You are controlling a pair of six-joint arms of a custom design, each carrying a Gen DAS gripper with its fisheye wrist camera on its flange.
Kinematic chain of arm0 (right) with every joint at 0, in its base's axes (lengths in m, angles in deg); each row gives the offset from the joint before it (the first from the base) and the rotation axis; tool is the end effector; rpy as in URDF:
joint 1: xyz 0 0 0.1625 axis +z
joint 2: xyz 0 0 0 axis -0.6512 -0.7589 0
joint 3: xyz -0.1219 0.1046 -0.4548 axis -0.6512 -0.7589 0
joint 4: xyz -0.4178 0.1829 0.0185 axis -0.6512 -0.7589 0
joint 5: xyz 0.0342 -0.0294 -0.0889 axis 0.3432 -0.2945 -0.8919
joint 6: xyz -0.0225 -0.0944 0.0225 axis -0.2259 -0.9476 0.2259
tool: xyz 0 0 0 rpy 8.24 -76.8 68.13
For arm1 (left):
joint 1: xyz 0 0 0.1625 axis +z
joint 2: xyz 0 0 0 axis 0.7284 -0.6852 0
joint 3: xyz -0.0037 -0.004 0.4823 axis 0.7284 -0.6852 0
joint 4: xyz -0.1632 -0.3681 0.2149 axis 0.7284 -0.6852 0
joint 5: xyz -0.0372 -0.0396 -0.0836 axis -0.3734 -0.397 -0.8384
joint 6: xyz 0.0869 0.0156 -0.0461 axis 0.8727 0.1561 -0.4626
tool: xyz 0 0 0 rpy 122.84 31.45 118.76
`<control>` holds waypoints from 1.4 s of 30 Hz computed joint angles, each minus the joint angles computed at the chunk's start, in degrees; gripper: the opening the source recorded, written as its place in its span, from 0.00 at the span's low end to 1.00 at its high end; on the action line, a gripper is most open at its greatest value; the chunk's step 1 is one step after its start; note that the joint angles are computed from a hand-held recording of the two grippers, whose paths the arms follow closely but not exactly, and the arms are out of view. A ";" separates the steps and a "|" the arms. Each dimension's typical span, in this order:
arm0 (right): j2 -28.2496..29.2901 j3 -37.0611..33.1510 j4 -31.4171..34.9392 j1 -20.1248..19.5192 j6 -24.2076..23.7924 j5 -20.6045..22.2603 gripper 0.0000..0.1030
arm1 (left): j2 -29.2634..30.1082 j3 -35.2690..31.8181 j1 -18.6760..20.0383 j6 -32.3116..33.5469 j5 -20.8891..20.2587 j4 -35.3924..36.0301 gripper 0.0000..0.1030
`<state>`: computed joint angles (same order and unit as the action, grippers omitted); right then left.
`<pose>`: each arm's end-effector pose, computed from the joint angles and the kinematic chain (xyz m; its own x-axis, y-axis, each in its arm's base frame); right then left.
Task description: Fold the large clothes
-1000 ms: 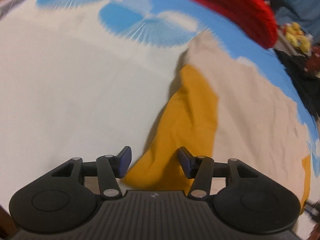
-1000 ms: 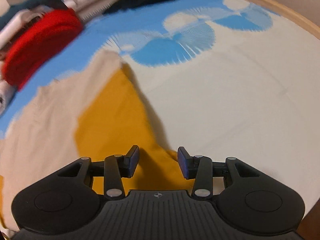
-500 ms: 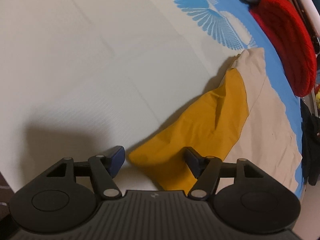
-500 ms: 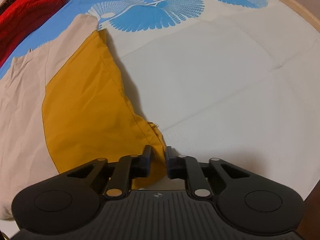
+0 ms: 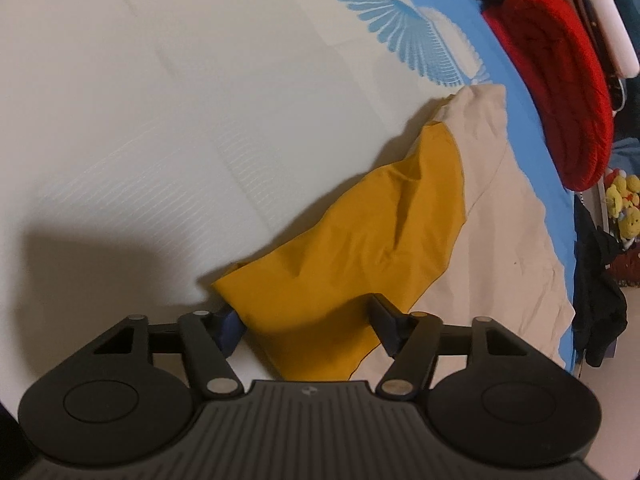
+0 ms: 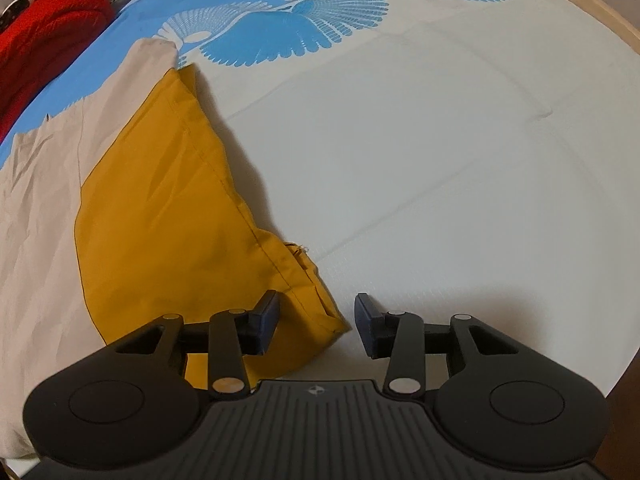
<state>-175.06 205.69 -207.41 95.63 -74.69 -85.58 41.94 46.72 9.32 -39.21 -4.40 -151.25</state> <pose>-0.1507 -0.3726 0.4643 -0.5679 0.7362 0.3680 0.1889 0.5518 -0.8123 -0.2184 -0.6461 0.0646 -0.8845 -0.4331 -0.1736 -0.3250 0.8388 -0.4368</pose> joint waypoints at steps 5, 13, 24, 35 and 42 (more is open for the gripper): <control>0.68 -0.05 -1.45 0.96 -2.19 -0.09 0.08 | 0.02 0.95 -1.25 4.31 2.56 -4.50 0.12; -2.03 1.08 -3.17 2.77 -1.07 1.20 0.03 | -3.91 5.19 -5.76 4.70 9.73 -6.24 0.08; -3.45 1.73 4.73 9.51 3.13 -15.88 0.00 | -12.12 8.14 -6.36 -7.13 7.45 10.99 0.16; -9.54 3.79 -1.48 5.07 -2.50 6.96 0.24 | -11.49 7.04 -10.79 -0.36 22.87 12.83 0.47; -2.26 0.79 8.08 8.41 -2.12 -5.72 0.25 | -5.94 5.96 -11.40 27.05 13.75 -2.10 0.47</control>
<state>-177.32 206.48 -199.33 104.04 -76.81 -91.30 36.00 52.68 -2.08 -12.16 9.35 -153.35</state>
